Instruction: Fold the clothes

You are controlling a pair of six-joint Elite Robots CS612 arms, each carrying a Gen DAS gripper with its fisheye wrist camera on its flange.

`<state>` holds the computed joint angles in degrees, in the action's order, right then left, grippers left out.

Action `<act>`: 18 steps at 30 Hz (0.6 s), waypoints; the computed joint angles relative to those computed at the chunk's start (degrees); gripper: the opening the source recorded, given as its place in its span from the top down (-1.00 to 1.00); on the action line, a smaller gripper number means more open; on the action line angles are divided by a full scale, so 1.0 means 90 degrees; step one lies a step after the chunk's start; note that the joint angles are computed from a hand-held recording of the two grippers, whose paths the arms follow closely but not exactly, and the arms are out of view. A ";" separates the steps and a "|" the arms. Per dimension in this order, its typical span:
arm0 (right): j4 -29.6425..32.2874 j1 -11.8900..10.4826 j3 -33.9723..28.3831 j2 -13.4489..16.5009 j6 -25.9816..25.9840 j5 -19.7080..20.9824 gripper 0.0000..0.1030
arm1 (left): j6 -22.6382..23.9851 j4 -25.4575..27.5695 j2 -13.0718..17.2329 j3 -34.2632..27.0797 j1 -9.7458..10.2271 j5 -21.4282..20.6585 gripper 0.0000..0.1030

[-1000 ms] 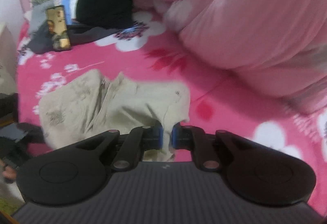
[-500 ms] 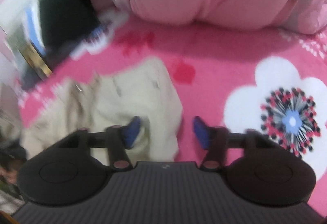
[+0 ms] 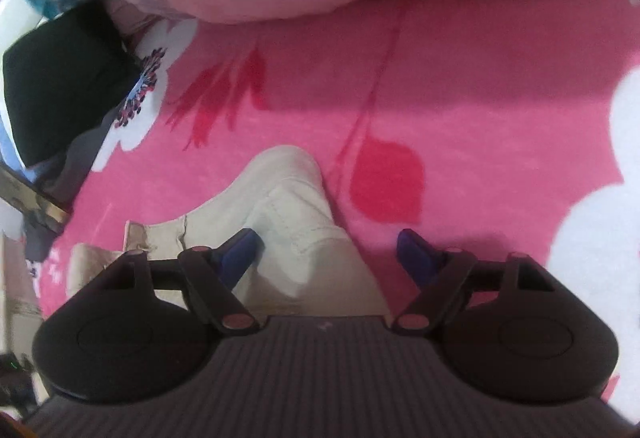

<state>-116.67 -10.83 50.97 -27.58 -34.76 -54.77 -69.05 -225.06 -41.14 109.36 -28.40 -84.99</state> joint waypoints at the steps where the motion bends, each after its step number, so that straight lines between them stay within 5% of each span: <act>1: 0.0104 -0.0009 0.0025 -0.0031 -0.0016 0.0091 0.25 | 0.0114 0.0230 -0.0026 -0.0062 0.0018 0.0034 -0.90; 3: 0.0024 0.0026 0.0191 -0.0147 -0.0003 -0.0049 0.53 | 0.0349 0.0743 -0.0091 -0.0185 0.0043 0.0142 -0.68; 4: -0.0154 0.0068 0.0302 -0.0213 -0.0064 -0.0222 0.67 | 0.0463 0.1117 -0.0150 -0.0240 0.0043 0.0233 -0.38; 5: -0.0455 0.0122 0.0476 -0.0302 -0.0104 -0.0429 0.74 | 0.0568 0.1526 -0.0214 -0.0297 0.0040 0.0330 -0.07; 8: -0.1907 0.0308 0.1252 -0.0681 -0.0523 -0.0903 0.85 | 0.0859 0.1915 -0.0251 -0.0420 0.0037 0.0455 0.44; 11: -0.3376 0.0405 0.1804 -0.0957 -0.0982 -0.0730 0.87 | 0.1283 0.1998 -0.0379 -0.0316 -0.0127 0.1159 0.65; 14: -0.4595 0.0507 0.2060 -0.1040 -0.1413 -0.0473 0.87 | 0.1609 0.1960 -0.0528 -0.0087 -0.0391 0.2425 0.66; 18: -0.5349 0.0655 0.1909 -0.0805 -0.1771 0.0232 0.87 | 0.1487 0.2494 -0.0632 0.0078 -0.0576 0.3532 0.66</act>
<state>-164.81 -4.93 68.15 -34.82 -50.70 -52.69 -55.66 -202.61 -46.82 110.06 -33.58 -53.20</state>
